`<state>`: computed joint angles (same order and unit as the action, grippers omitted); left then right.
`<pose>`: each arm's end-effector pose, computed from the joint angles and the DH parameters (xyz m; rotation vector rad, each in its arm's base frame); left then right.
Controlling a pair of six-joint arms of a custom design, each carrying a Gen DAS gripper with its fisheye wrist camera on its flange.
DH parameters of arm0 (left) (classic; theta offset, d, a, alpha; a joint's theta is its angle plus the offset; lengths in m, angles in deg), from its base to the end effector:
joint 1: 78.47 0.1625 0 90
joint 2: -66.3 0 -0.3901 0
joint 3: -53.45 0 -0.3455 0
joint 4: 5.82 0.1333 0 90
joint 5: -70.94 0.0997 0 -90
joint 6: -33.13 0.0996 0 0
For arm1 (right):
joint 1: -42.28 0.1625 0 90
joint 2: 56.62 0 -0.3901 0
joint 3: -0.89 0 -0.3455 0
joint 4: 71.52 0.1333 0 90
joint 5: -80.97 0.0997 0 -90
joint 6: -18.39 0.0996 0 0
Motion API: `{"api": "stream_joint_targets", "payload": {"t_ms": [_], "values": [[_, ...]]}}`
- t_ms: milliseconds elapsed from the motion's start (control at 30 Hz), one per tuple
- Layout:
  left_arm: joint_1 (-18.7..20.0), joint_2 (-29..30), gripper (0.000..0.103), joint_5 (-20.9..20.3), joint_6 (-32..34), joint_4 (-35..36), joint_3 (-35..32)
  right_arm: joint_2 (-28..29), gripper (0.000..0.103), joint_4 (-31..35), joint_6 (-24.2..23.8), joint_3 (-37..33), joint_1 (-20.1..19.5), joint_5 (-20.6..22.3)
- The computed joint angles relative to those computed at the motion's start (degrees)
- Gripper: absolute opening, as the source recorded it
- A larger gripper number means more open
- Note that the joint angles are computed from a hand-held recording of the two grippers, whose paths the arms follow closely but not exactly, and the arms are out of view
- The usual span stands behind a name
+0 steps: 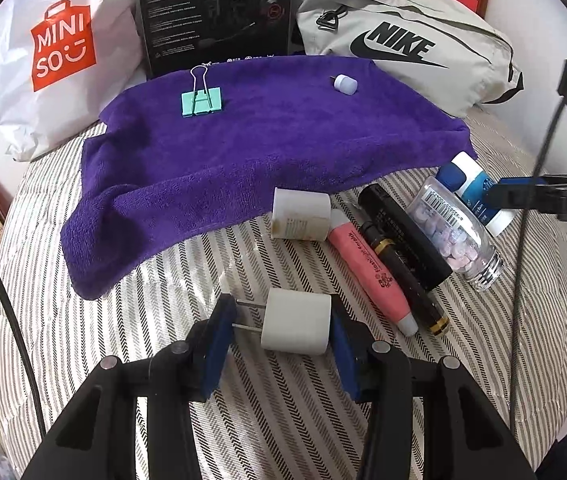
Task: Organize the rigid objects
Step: 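Grasp the white power adapter with the left tool while the right tool grasps the white-and-blue bottle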
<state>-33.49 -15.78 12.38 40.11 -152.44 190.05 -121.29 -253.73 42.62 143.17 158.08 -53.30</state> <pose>-0.1216 -0.3834 0.1863 1.1364 2.3607 -0.2857 0.2121 -0.2923 0.1338 -0.0942 -2.4540 0.7065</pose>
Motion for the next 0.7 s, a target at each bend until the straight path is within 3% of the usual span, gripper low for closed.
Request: {"api": "stream_joint_targets", "payload": {"t_ms": [167, 367, 467, 567, 700], "values": [[-0.15, 0.11, 0.044, 0.30, -0.68, -0.36, 0.17, 4.02, 0.059, -2.69, -2.35, -2.19, -2.20, 1.87], [-0.04, -0.02, 0.044, 0.18, -0.66, -0.67, 0.31, 9.95, 0.053, -3.13, -4.02, -5.03, -0.91, -3.79], [-0.27, 0.14, 0.044, 0.53, -1.10, -0.93, 0.46, 9.68, 0.037, 1.34, -5.16, -5.71, -0.05, -5.75], [-0.27, 0.14, 0.044, 0.60, -1.22, -1.20, 0.58, 6.98, 0.036, 4.22, -4.02, -4.62, -0.58, -5.06], [-0.14, 0.25, 0.044, 0.53, -1.69, -0.82, 0.34, 6.79, 0.036, 2.14, -4.76, -3.75, -1.14, -4.95]]}}
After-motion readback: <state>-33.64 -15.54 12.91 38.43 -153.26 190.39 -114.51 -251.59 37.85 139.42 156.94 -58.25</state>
